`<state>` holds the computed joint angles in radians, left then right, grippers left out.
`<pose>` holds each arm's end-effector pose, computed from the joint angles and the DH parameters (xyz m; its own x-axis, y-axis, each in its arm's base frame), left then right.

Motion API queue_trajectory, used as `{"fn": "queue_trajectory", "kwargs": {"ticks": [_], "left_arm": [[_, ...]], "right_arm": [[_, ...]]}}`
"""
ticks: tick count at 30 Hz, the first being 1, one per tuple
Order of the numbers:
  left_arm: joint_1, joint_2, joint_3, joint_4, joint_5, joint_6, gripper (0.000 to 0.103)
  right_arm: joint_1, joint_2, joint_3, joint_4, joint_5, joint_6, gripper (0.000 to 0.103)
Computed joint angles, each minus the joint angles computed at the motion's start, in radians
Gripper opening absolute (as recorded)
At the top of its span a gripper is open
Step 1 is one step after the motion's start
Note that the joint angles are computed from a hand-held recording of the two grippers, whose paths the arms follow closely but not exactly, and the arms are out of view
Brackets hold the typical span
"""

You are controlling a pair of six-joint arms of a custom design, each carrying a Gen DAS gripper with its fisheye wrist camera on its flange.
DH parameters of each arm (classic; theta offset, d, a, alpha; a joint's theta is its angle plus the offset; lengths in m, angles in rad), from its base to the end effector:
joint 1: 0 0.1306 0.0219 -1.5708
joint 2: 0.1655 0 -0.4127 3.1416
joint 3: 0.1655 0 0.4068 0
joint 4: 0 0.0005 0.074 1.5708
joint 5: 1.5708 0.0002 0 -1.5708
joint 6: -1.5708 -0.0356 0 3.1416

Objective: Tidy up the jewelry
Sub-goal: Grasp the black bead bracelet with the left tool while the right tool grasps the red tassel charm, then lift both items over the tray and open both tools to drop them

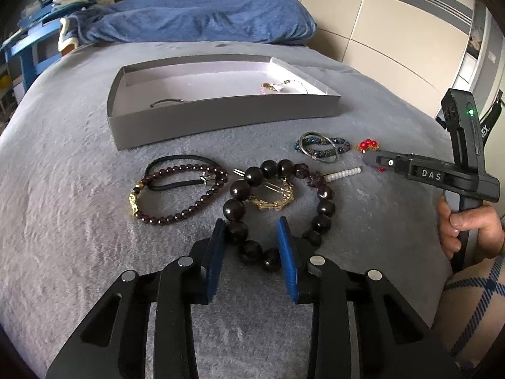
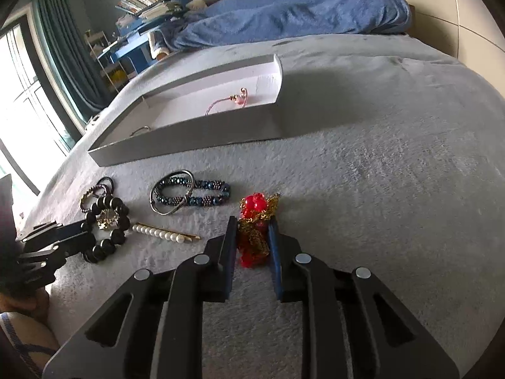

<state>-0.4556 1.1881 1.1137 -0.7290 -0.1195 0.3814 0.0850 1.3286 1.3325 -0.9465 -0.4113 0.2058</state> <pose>0.3738 -0.1790 0.4245 -0.7348 -0.0515 -0.6763 0.0959 0.9792 -0.1788 0.4568 0.0527 0.4573 -0.7254 -0.2498 -0.6414 -0.4701 0.8605 0.1965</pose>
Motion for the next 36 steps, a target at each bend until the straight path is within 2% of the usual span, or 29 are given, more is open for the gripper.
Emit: {"fn": "queue_trajectory", "kwargs": {"ticks": [3,5,7,8,9,11,19,21,26,36], "left_arm": [[0.016,0.007,0.006,-0.008,0.044,0.003,0.042],[0.025,0.013,0.01,-0.009,0.066,0.007,0.042],[0.019,0.013,0.01,-0.008,0.054,0.001,0.04],[0.014,0.013,0.011,-0.007,0.041,-0.003,0.032],[0.006,0.011,0.01,-0.004,0.022,-0.008,0.018],[-0.008,0.004,0.005,0.01,0.002,-0.02,0.015],[-0.028,-0.058,-0.031,0.076,-0.048,-0.039,0.015],[-0.026,-0.065,-0.028,0.074,-0.048,-0.04,0.015],[-0.033,-0.081,-0.012,0.077,-0.062,-0.073,0.015],[-0.011,-0.078,0.05,0.078,-0.053,-0.078,0.015]], "right_arm": [[-0.001,0.003,0.003,-0.004,0.0,0.001,0.019],[-0.004,0.003,0.002,-0.004,-0.01,0.002,0.019],[-0.01,0.002,0.0,0.0,-0.03,-0.002,0.017],[-0.013,0.002,0.0,0.001,-0.037,-0.003,0.016],[-0.015,0.001,-0.001,0.004,-0.042,-0.004,0.016],[-0.02,-0.003,-0.005,0.009,-0.055,-0.003,0.016],[-0.031,-0.034,-0.03,0.059,-0.091,-0.003,0.013],[-0.032,-0.04,-0.032,0.067,-0.101,-0.004,0.01],[-0.041,-0.037,-0.024,0.063,-0.12,-0.007,0.01],[-0.045,-0.045,0.009,0.062,-0.145,-0.003,0.01]]}}
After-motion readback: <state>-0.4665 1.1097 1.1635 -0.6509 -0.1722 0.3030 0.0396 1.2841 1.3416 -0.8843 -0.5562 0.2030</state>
